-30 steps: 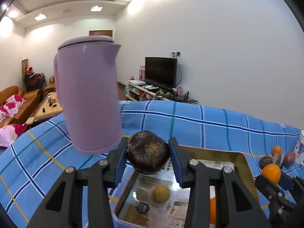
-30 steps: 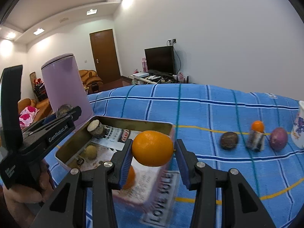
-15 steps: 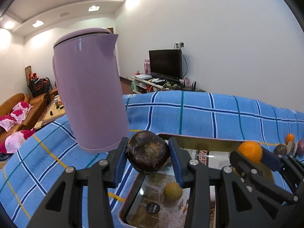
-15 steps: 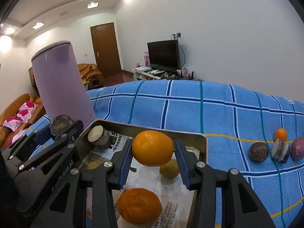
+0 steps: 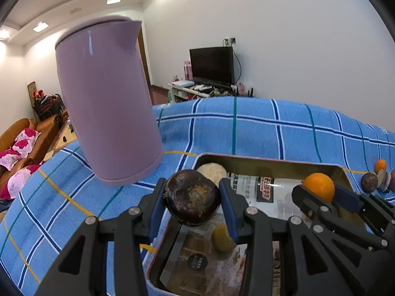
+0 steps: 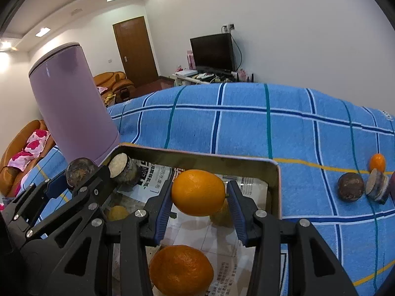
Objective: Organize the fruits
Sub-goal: 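Lower the brown fruit into the tin and open the left tool while the right tool releases the mandarin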
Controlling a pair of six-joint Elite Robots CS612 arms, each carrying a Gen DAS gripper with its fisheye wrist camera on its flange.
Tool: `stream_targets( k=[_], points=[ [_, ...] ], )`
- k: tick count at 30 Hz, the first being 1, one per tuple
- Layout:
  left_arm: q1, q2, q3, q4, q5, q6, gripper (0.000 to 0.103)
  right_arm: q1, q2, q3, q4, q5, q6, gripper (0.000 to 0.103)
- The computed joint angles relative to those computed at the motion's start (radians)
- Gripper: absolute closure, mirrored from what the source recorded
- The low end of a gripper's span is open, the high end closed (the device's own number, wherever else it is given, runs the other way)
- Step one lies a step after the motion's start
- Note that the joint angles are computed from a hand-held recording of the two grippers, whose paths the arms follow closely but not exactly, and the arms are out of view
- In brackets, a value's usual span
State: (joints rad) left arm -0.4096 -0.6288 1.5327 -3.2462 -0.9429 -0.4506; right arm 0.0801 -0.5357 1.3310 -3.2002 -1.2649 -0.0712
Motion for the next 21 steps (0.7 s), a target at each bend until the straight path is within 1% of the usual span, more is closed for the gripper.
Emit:
stream_targets(
  k=[8,14,17,20,21],
  points=[
    [0.0,-0.001,0.001,0.001,-0.007,0.003,0.059,-0.012,0.001,0.005,-0.004,0.057,0.017,0.056],
    [0.001,-0.001,0.002,-0.002,-0.008,0.002,0.059,-0.023,0.005,0.011,-0.039,0.117,0.04,0.054],
    [0.0,-0.001,0.002,0.0,-0.008,0.005,0.059,-0.026,0.007,0.016,-0.069,0.128,0.053,0.053],
    [0.001,-0.001,0.002,-0.004,-0.008,0.011,0.059,-0.028,0.006,0.032,-0.135,0.123,0.08,0.053],
    [0.001,-0.001,0.002,-0.006,-0.008,0.011,0.059,-0.029,0.003,0.045,-0.173,0.109,0.092,0.053]
  ],
)
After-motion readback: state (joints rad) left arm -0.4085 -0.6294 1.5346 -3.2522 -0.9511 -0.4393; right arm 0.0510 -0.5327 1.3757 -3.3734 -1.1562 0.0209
